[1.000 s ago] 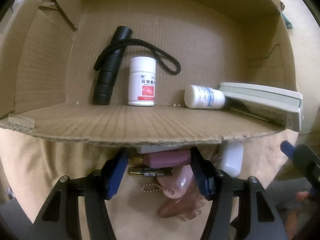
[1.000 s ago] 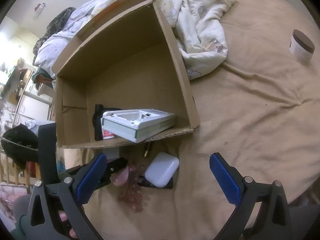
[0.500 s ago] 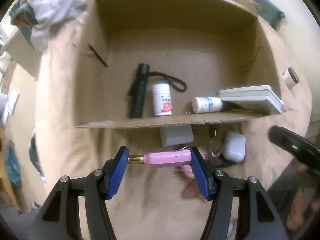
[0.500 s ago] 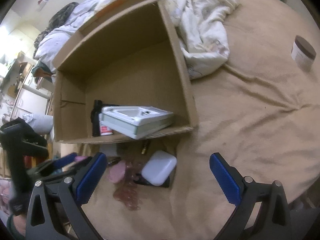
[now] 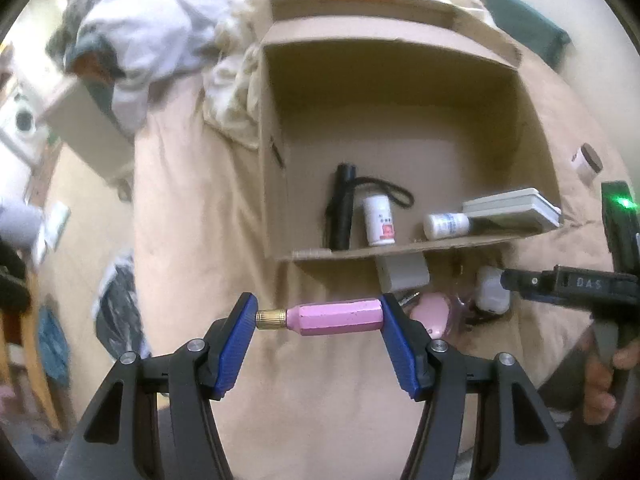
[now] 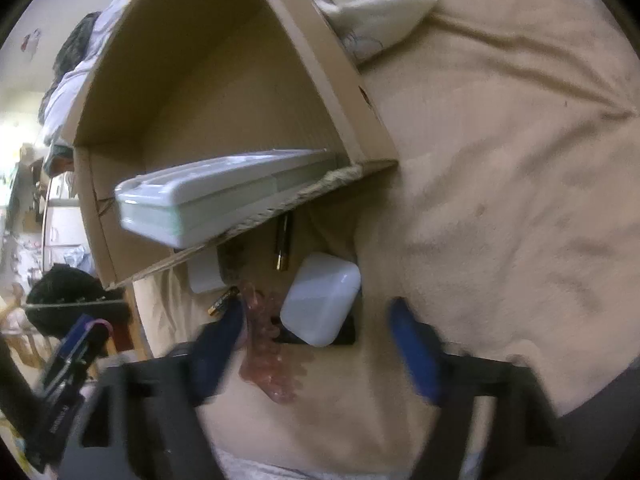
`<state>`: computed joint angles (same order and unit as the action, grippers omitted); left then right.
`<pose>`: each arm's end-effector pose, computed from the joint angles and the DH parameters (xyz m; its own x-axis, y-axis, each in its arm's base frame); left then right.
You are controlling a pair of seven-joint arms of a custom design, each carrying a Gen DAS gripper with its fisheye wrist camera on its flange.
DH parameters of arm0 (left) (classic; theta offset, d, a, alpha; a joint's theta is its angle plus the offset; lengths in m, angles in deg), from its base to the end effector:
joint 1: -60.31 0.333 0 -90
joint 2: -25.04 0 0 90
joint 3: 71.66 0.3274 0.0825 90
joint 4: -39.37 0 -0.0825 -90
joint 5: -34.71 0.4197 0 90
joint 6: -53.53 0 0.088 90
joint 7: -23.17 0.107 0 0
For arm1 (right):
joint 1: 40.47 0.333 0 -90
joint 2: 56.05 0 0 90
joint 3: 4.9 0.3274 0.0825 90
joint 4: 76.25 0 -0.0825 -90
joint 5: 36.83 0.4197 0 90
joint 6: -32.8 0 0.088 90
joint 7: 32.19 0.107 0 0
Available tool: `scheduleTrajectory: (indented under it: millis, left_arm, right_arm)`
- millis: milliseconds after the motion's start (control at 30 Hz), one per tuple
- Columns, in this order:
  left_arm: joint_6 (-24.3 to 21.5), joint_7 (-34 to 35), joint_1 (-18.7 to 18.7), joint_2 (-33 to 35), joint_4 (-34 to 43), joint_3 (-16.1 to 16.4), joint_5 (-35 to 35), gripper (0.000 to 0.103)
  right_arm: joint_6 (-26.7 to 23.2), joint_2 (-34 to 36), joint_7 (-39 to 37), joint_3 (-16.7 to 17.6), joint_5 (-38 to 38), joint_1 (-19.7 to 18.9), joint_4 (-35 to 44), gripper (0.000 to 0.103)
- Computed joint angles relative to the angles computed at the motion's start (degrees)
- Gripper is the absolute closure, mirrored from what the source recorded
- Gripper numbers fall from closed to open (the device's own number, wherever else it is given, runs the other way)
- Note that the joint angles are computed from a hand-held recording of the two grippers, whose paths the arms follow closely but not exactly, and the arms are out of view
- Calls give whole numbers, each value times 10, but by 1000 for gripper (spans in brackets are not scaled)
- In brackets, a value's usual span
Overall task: Organize rigid objects
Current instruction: 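Lift the pink lighter with the left tool while the right tool grasps the white earbud case, then carry the pink lighter and white earbud case with both tools over the box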
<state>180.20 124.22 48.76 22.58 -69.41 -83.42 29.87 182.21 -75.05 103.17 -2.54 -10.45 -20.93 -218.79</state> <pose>0.5623 -0.2473 0.5547 -0.5342 -0.8453 0.0047 -0.7919 0.4985 -0.3527 0.4594 0.1749 0.4466 -0.5871 -0.6267 -0.5125 -0.7287 0.6848 -0.0026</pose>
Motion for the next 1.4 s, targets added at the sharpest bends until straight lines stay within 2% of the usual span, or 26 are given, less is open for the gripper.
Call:
scheduleTrajectory:
  millis: [100, 167, 200, 267, 300, 400, 500, 567, 733, 800, 900, 1033, 1100, 1167, 1200, 1267, 1400]
  left_arm:
    - [5, -1, 0, 2, -2, 1, -12, 44]
    - [15, -5, 0, 0, -6, 0, -9, 44]
    - [14, -4, 0, 1, -5, 1, -15, 44]
    - [4, -1, 1, 3, -1, 3, -29, 44]
    - [1, 0, 2, 3, 1, 3, -35, 44]
    - [-3, 1, 2, 5, 4, 3, -45, 44]
    - [-9, 0, 2, 8, 10, 3, -52, 44]
    - [-10, -1, 2, 10, 13, 2, -50, 44]
    - [0, -11, -2, 14, 11, -2, -26, 44]
    - [1, -15, -2, 16, 11, -3, -19, 44]
    - [-3, -14, -2, 17, 12, -2, -19, 44]
    - [11, -19, -4, 16, 7, -4, -1, 44]
    - [17, -24, -4, 15, 5, -3, 6, 44]
    - [18, -33, -2, 17, 4, -2, 15, 44]
    - [16, -39, -1, 18, 5, -1, 18, 44]
    - [9, -43, 1, 20, 9, 1, 13, 44]
    - [16, -44, 2, 15, 2, 0, 19, 44]
  right_arm:
    - [-7, 10, 12, 5, -13, -5, 6, 49]
    - [-10, 15, 22, 10, -28, -8, 10, 50]
    - [-11, 15, 34, 15, -42, -13, 12, 53]
    - [-31, 10, 87, 39, -119, -37, 21, 53]
    - [-24, 8, 97, 40, -127, -36, 19, 53]
    - [8, 4, 60, 9, -62, -3, 4, 53]
    - [3, 22, 9, -19, 27, 25, 4, 53]
    - [12, 34, -4, -17, 50, 24, 6, 53]
    - [30, 50, -8, -5, 48, 7, 11, 54]
    - [24, 46, -3, -1, 31, 0, 12, 60]
    - [21, 46, 10, 13, -18, -9, 26, 80]
    - [2, 22, 74, 36, -103, -29, 22, 81]
    - [-40, -9, 160, 69, -205, -63, 20, 81]
    - [-96, -36, 217, 85, -284, -86, 21, 81]
    - [-99, -50, 231, 82, -295, -86, 13, 81]
    - [-75, -74, 225, 59, -272, -66, -12, 81]
    - [-57, -114, 208, 51, -254, -46, -39, 81]
